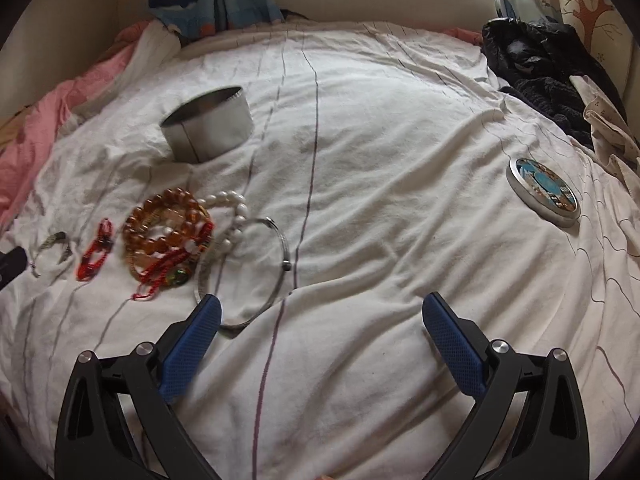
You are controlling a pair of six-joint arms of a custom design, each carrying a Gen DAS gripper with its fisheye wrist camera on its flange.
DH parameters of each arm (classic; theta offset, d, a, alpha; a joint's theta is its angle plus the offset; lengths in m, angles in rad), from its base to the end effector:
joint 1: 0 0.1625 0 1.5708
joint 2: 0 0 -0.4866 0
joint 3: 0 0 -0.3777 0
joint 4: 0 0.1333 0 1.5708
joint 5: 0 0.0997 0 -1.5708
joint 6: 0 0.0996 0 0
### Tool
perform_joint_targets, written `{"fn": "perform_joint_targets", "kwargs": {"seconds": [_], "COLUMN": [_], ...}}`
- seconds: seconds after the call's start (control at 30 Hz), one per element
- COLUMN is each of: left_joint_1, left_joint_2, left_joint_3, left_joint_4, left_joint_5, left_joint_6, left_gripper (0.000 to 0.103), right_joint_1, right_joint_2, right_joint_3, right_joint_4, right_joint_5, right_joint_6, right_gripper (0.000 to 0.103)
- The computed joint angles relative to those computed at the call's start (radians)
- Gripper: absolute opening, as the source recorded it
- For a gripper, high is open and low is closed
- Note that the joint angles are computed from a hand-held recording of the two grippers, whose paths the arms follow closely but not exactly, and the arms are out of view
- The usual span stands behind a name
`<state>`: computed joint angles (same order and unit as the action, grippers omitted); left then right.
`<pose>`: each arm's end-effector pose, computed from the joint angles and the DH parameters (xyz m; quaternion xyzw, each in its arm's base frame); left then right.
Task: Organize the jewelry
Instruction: 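Move both tools toward the bangles lying beside the silver tin, then grasp the engraved silver bangle with the left tool while the right tool grasps the wire hoop bangle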
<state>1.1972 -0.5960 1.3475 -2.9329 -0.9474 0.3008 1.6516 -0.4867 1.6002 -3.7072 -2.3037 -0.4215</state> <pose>-0.1162 -0.8209 0.1687 0.2134 0.8872 -0.2966 0.2819 0.1239 -0.7043 0.0977 0.0325 -0.8322 0.3974 0.3854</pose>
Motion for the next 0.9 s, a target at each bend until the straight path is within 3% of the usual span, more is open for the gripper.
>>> {"fn": "perform_joint_targets", "kwargs": {"seconds": [0.13, 0.4, 0.53, 0.77, 0.9], "left_joint_1": [-0.004, -0.006, -0.004, 0.007, 0.007], "left_joint_2": [0.008, 0.026, 0.029, 0.028, 0.045], "left_joint_3": [0.0, -0.03, -0.034, -0.057, -0.077], "left_joint_4": [-0.005, 0.089, 0.089, 0.091, 0.081], "left_joint_5": [-0.012, 0.021, 0.039, 0.016, 0.021], "left_joint_6": [0.033, 0.029, 0.026, -0.002, 0.014], "left_gripper": [0.097, 0.097, 0.097, 0.097, 0.088], "right_joint_1": [0.023, 0.019, 0.007, -0.016, -0.036], "right_joint_2": [0.016, -0.005, -0.032, -0.065, -0.073], "right_joint_3": [0.023, 0.05, 0.04, -0.01, -0.051], "right_joint_4": [-0.139, -0.097, 0.019, 0.186, 0.309], "right_joint_5": [0.044, 0.154, 0.185, 0.203, 0.233], "right_joint_6": [-0.153, -0.165, -0.115, -0.09, -0.053], "right_gripper": [0.097, 0.094, 0.068, 0.064, 0.05]}}
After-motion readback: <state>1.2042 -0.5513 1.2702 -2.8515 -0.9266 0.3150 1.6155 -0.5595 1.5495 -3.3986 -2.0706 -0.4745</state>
